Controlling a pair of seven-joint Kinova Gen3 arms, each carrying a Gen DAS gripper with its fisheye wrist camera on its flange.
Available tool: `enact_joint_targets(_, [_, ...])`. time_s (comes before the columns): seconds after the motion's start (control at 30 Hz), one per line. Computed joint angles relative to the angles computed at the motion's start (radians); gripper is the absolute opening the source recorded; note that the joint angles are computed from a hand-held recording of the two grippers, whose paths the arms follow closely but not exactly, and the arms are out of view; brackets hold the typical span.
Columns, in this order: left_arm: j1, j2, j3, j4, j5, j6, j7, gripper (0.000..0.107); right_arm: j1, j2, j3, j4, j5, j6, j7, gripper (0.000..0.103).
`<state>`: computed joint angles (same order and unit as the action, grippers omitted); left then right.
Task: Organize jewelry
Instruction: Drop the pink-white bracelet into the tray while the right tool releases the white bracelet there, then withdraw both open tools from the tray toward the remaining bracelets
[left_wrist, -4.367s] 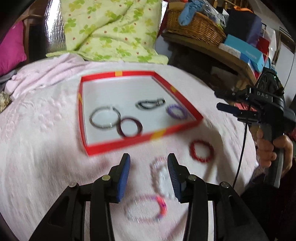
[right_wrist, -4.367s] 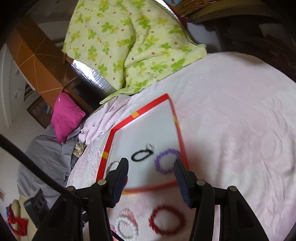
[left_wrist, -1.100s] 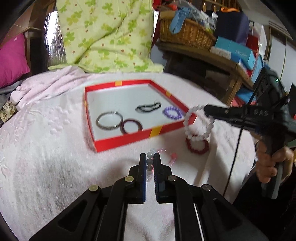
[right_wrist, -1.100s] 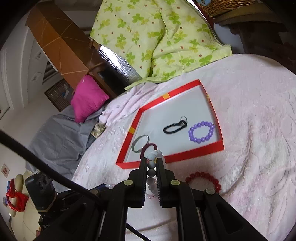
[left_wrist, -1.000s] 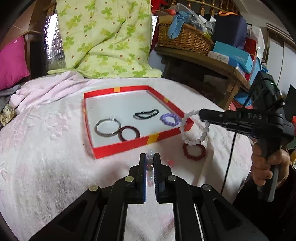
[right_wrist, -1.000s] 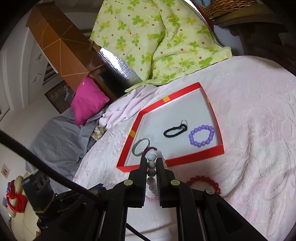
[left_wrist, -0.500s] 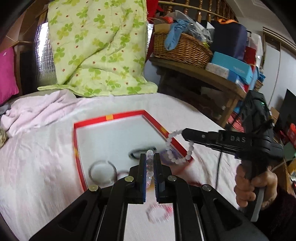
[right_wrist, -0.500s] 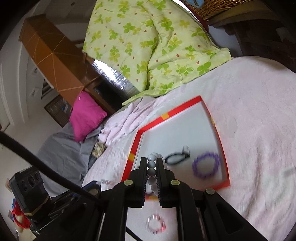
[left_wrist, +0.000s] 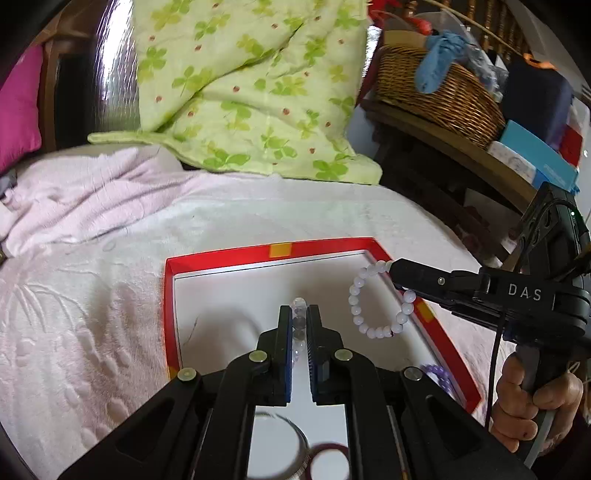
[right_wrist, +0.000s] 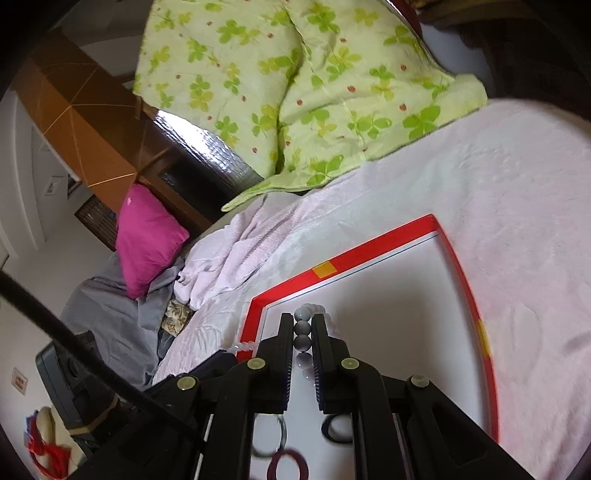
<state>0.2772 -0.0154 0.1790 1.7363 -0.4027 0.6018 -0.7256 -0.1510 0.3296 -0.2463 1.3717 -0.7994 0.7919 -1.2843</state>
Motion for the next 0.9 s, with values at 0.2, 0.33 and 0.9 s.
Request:
enact_joint_targets(0.2, [-0.019,0.034,-0.030,-0.004,0.064,-0.026,-0.048,0.008,-0.015,0.083,-0.001,-0.083,0.028,0.047,-0.059,0.011])
enact_joint_targets(0.33, [0.004,0.063,-0.034,-0.033,0.007,0.031,-0.007,0.008,-0.022,0.098,0.010,-0.100,0.072,0.042,-0.113,0.011])
enact_joint_targets(0.9, [0.179,0.004,0.067,-0.037,-0.327,0.373,0.265,0.038,0.063,-0.129,0.046,0.061,0.099,-0.022,-0.085,0.033])
